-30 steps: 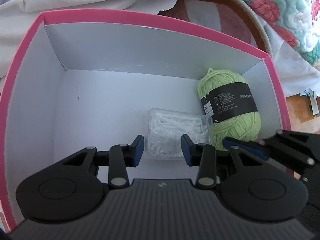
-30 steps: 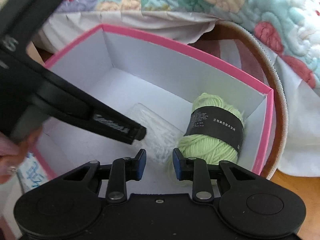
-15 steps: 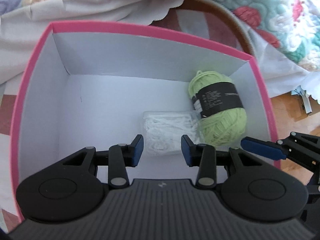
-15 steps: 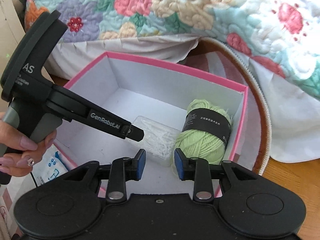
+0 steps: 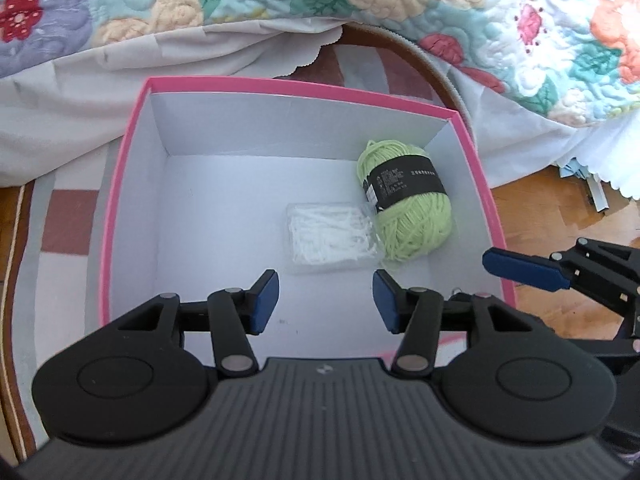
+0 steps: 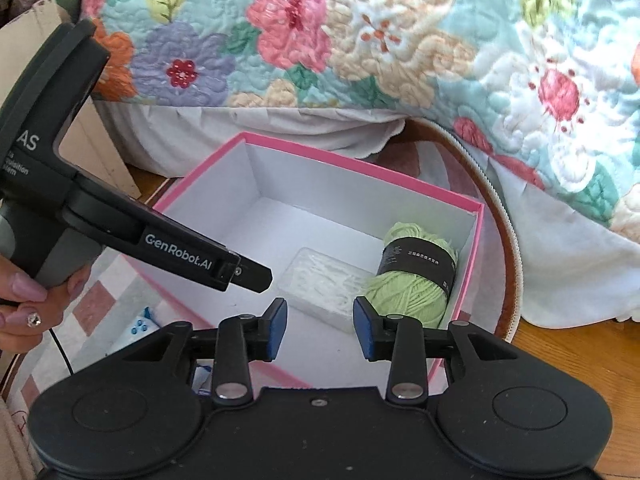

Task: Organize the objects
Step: 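Withdraw the left tool from the pink box back over the rug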

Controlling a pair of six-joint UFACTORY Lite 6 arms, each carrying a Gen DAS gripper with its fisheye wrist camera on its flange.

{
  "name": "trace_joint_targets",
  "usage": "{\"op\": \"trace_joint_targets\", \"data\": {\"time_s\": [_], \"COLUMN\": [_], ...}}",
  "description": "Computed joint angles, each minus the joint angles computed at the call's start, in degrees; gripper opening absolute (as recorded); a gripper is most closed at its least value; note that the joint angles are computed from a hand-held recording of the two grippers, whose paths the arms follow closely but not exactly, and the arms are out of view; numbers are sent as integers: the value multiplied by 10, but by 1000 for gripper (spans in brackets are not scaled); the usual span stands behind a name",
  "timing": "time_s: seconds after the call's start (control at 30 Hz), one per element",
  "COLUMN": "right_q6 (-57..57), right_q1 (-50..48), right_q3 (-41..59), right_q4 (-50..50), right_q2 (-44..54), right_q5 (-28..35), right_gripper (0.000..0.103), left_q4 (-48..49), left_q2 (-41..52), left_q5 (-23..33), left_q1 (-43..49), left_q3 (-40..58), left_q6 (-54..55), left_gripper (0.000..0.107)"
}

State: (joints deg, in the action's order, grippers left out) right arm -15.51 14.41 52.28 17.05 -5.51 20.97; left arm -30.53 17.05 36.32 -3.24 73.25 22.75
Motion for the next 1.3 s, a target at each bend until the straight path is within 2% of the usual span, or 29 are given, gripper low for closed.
{"op": "trace_joint_targets", "data": {"time_s": [0.47, 0.73, 0.9, 1.07, 1.2, 1.3], "right_q6": [217, 306, 350, 395, 428, 454], "right_q1": [83, 139, 178, 219, 253, 280], "right_q3": [-1, 12, 13, 12, 15, 7], "right_q4": [-162, -232, -262, -292, -314, -335], "right_q2": [-107, -148, -175, -196, -206, -223], "right_q5": [90, 143, 175, 201, 224, 230], "right_gripper": [49, 62, 75, 80, 96, 96], "left_q4": [28, 35, 36, 36, 21, 17], "left_q2": [-179, -282, -342, -384, -414, -444], "left_q5": [110, 168, 202, 234, 257, 266], "left_q1": [62, 104, 140, 179, 211, 225], "left_q3": [-78, -121, -144, -166, -185, -208], "left_q6": [5, 37, 70, 100, 128, 140], "left_gripper": [60, 65, 76, 81, 91, 96]}}
